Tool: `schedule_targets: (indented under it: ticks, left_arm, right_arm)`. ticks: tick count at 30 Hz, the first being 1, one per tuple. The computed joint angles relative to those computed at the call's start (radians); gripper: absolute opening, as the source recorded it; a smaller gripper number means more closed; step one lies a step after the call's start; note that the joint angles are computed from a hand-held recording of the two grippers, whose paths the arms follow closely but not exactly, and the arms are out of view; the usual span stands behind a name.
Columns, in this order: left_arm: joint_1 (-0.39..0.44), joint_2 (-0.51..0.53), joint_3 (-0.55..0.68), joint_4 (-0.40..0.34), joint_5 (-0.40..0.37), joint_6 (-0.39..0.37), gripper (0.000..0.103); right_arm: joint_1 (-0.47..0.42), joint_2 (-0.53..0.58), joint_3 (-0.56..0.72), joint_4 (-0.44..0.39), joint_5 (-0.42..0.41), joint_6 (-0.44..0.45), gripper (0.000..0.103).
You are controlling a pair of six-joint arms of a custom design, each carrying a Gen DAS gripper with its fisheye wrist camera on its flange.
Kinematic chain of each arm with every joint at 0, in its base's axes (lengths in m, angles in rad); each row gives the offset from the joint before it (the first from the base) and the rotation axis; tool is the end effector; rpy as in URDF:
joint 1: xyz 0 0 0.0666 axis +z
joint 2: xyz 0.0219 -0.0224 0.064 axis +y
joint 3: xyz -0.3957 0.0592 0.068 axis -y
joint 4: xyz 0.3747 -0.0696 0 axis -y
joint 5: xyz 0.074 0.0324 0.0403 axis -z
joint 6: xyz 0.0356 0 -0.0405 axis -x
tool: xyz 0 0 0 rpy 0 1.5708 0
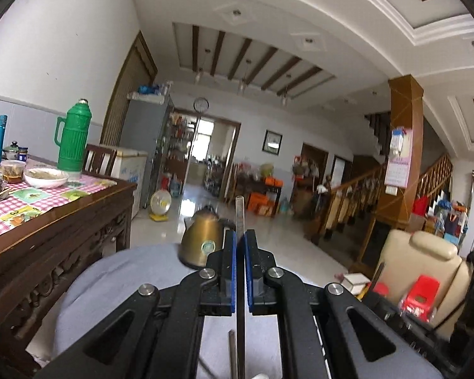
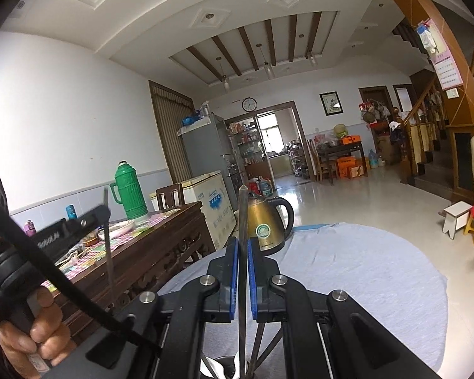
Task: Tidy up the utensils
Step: 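Carry both held chopsticks up over the metal cup, then lower both chopsticks into the metal cup and open both tools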
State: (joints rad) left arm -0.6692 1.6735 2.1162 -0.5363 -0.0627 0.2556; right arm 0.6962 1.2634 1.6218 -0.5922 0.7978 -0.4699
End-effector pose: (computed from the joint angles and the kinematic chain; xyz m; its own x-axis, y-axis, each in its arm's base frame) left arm 0.4543 -0.3570 0.6673 -0.2151 -0.1516 -0.9648 0.5332 0.8094 -0.2461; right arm 0.3343 0.2456 0.6367 -0.1193 0.3123 -0.9424 0.1576 0.9432 0.2926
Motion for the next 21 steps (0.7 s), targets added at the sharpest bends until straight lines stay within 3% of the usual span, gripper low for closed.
schedule_targets:
  ticks: [10, 21]
  left_arm:
    - [-0.046, 0.051, -0.025, 0.082, -0.120, -0.009, 0.005]
    - [-0.054, 0.088, -0.008, 0.064, -0.158, -0.009, 0.005]
  right_arm:
    - [-0.039, -0.023, -0.068, 0.039, -0.059, -0.017, 0.007]
    - [-0.064, -0.038, -0.114, 0.045, -0.100, -0.059, 0.007]
